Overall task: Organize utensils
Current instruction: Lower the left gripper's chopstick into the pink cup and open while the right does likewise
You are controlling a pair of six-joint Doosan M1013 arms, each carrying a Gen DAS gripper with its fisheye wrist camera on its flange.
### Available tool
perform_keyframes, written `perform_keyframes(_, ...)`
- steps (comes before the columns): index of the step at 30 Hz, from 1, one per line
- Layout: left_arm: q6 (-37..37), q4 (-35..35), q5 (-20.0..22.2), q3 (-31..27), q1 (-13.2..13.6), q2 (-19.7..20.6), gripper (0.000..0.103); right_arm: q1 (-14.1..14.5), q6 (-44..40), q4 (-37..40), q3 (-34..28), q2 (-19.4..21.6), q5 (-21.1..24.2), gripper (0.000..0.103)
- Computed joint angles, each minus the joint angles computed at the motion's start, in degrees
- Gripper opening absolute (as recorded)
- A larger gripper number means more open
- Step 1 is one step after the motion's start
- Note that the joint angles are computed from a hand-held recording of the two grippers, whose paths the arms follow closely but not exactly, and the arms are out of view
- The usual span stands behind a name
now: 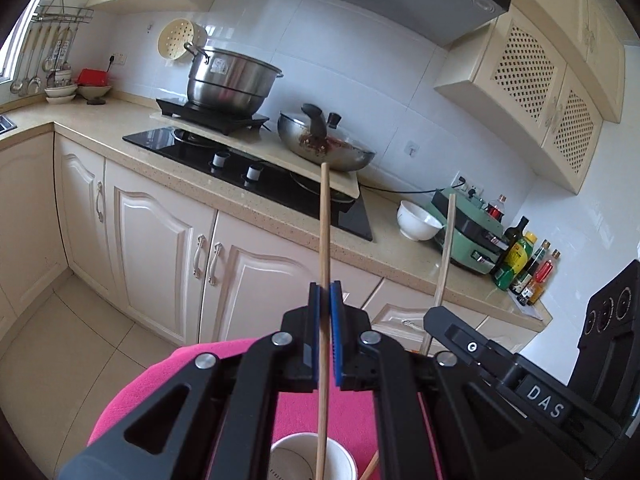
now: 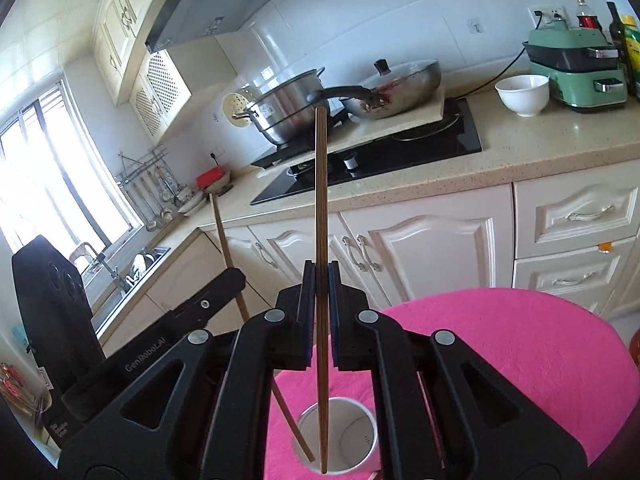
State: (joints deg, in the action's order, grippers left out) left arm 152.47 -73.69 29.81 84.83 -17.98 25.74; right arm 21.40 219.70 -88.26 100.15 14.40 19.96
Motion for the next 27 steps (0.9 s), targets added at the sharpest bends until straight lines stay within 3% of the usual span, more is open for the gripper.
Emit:
perform_keyframes(6,-2.4,4.95,-1.64,0.39,-0.48,1.2,0.005,-0.36,-3.34,2.11,0.4,1.02,-1.31,0.007)
perform_keyframes(14,-2.51,7.62,-0.87,2.64,0.07,0.32,0.005,0.84,-7.55,4.68,2.03,-0.12,-1.42,0.007)
perform_keyframes(20,-1.06,8.26,-0.33,5.26,0.8,-1.64,0.005,3.1,-15.7,10.93,2.9,-1.37,1.32,0.007)
perform_keyframes(27,-1.55,11.55,0.79,7.72,1.32,-3.52,0.005,4.97,-19.24,15.76,3.45,-1.67,3.4,0.007)
